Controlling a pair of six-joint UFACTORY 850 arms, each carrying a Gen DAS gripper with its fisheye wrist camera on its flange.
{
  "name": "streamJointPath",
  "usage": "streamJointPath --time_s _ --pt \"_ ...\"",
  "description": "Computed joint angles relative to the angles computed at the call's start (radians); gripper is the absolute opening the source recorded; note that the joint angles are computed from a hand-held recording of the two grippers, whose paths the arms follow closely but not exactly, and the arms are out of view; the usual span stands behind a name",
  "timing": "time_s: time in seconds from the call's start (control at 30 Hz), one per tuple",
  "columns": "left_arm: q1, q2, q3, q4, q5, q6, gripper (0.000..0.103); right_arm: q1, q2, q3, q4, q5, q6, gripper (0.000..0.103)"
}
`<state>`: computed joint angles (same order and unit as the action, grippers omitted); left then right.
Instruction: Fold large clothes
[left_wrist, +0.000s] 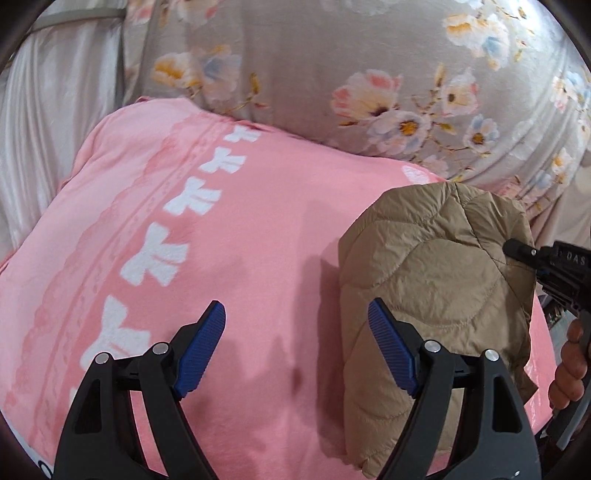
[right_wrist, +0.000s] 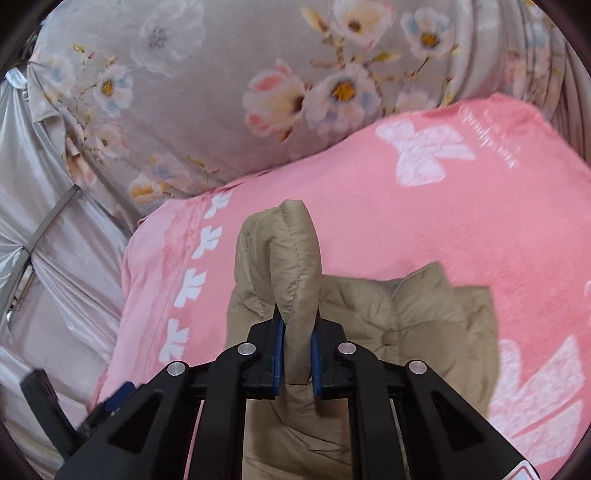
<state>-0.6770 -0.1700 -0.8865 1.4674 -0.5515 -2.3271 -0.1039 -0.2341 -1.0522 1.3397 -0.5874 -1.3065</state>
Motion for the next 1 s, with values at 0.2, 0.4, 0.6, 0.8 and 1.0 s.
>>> streamJointPath --time_s 0.2,0.4,0.6,0.8,1.0 --pt "-0.021 -0.11 -0.169 -0.02 0.048 0.125 0.077 -0.1 -0.036 0.023 0.013 0.007 -0.046 0.01" --pt "-0.048 -0.267 -0.367 -0.185 0.058 0.376 0.077 -0.167 -0.095 0.047 0.092 0.029 -0.113 0.01" --pt "-0.052 -0.402 -0.518 -0.338 0.067 0.542 0.077 -0.201 -0.139 0.069 0.211 0.033 -0.229 0.01" --pt "-0.064 -0.513 -0.638 -0.429 0.025 0.647 0.082 -0.207 -0.171 0.089 0.354 0.049 -0.375 0.01" --pt "-0.069 -0.57 -0.694 -0.441 -0.009 0.663 0.091 -0.221 -0.221 0.074 0.399 0.013 -0.416 0.011"
